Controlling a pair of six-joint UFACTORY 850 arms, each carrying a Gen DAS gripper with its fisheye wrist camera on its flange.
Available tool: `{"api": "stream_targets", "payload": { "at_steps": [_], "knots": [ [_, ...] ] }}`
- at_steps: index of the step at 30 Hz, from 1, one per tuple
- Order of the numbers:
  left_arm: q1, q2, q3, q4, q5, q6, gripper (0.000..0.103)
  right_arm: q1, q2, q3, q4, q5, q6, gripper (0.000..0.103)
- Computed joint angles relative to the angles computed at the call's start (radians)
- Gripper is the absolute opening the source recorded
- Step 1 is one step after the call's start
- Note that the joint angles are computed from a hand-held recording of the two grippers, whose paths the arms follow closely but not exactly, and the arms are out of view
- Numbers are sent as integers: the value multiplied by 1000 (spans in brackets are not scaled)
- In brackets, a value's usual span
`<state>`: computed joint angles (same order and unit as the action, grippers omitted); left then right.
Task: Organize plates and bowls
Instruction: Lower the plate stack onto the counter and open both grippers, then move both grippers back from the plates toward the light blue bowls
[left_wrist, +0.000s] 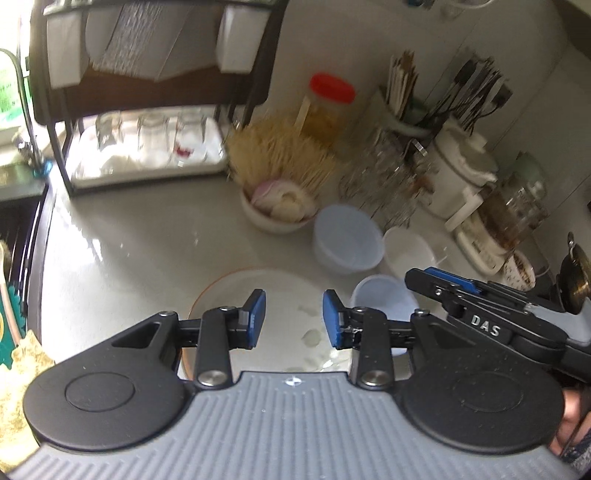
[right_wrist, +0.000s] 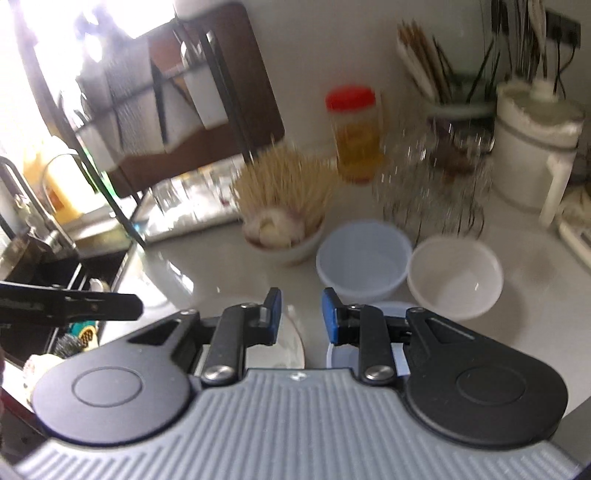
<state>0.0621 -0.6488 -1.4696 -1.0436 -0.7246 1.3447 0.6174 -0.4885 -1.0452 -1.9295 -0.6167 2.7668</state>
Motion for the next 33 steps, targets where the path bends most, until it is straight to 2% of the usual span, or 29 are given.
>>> {"api": "stream_targets", "payload": {
  "at_steps": [7,16,33],
  "knots": [
    [-14,84,86,-118,9,90,41,45,94,81,1,-110,-11,28],
    [-44,176,207,-185,33,142,41,94,194,192,-2,-194,13,29],
    [-80,372,484,-317,140,233,42,138,316,390,-111,-191,150,29]
  ]
}}
